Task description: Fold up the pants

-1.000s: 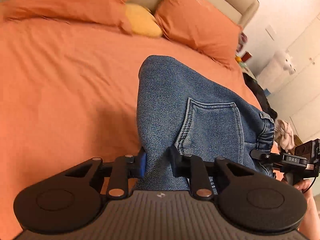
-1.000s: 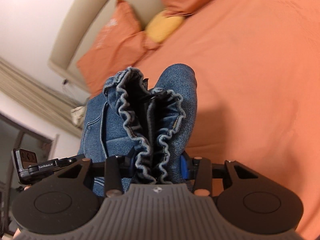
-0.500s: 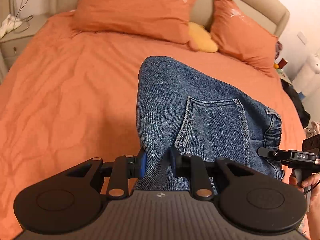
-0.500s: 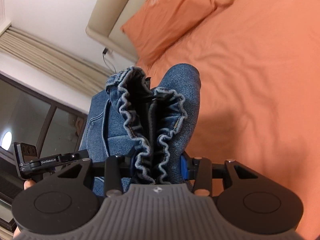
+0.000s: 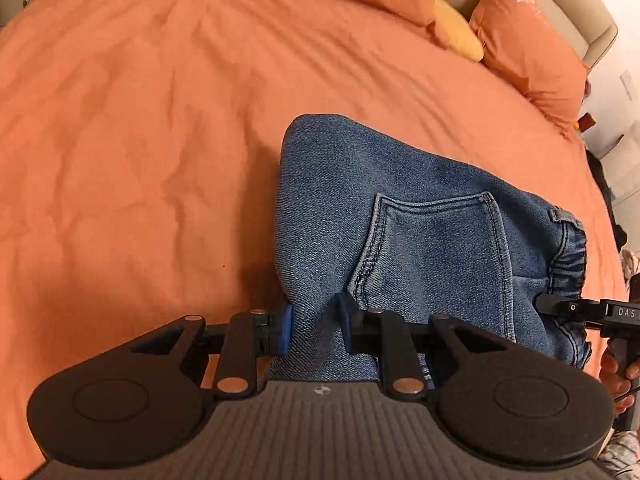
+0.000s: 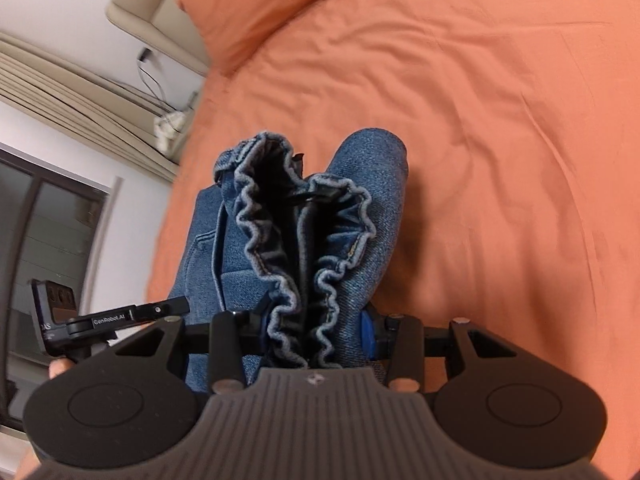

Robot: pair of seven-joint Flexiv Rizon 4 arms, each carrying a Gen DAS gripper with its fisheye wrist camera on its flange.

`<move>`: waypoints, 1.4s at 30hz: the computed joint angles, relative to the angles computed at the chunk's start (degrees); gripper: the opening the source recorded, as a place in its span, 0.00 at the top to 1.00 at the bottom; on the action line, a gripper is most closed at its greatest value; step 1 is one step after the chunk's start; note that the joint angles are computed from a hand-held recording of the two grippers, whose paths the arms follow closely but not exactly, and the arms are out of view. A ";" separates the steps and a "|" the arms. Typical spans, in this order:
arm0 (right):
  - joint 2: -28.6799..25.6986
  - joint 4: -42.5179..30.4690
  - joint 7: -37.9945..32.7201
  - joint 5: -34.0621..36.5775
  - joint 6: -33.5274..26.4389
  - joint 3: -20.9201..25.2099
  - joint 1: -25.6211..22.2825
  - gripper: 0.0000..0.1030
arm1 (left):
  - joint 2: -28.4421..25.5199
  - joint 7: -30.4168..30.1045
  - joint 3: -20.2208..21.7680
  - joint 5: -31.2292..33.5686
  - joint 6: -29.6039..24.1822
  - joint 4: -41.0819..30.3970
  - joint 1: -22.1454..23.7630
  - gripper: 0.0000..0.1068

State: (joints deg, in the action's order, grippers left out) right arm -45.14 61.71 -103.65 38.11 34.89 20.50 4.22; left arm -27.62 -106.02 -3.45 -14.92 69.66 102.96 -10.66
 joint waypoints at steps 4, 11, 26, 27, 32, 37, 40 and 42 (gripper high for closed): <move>-2.83 -2.70 0.68 -2.92 -0.49 -1.33 1.99 0.63 | -1.74 1.15 -0.19 0.30 -0.99 -1.29 0.43 0.76; -6.67 -5.81 2.70 -5.95 -2.15 -1.57 2.92 0.61 | -3.27 1.42 0.70 1.79 -2.13 -2.52 -0.34 0.73; 1.98 5.64 -0.78 -9.25 7.97 -1.83 2.35 0.34 | 4.92 -20.34 11.96 25.82 -12.15 -4.46 -11.15 0.38; 3.20 7.02 -1.95 -9.98 9.56 -2.03 2.65 0.33 | 6.02 -22.10 12.30 28.33 -13.57 -4.99 -12.02 0.38; 10.67 15.70 -12.89 -11.56 19.63 -0.91 1.64 0.29 | 11.51 -30.63 12.14 40.42 -19.42 -7.68 -16.06 0.31; 17.73 22.39 -24.01 -8.52 28.45 1.82 -0.95 0.22 | 15.55 -39.03 9.32 52.05 -28.74 -12.47 -20.27 0.27; 22.28 26.06 -32.90 -3.85 33.52 4.39 -3.51 0.13 | 16.91 -43.48 6.37 59.92 -36.52 -16.11 -23.28 0.23; 25.31 27.71 -39.96 1.08 35.82 6.41 -5.64 0.09 | 16.79 -45.17 3.90 65.08 -43.46 -19.39 -25.32 0.19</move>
State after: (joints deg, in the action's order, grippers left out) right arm -19.83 89.42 -143.61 39.20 70.71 26.91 -1.41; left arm -10.83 -151.18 0.45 50.16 26.20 83.56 -35.98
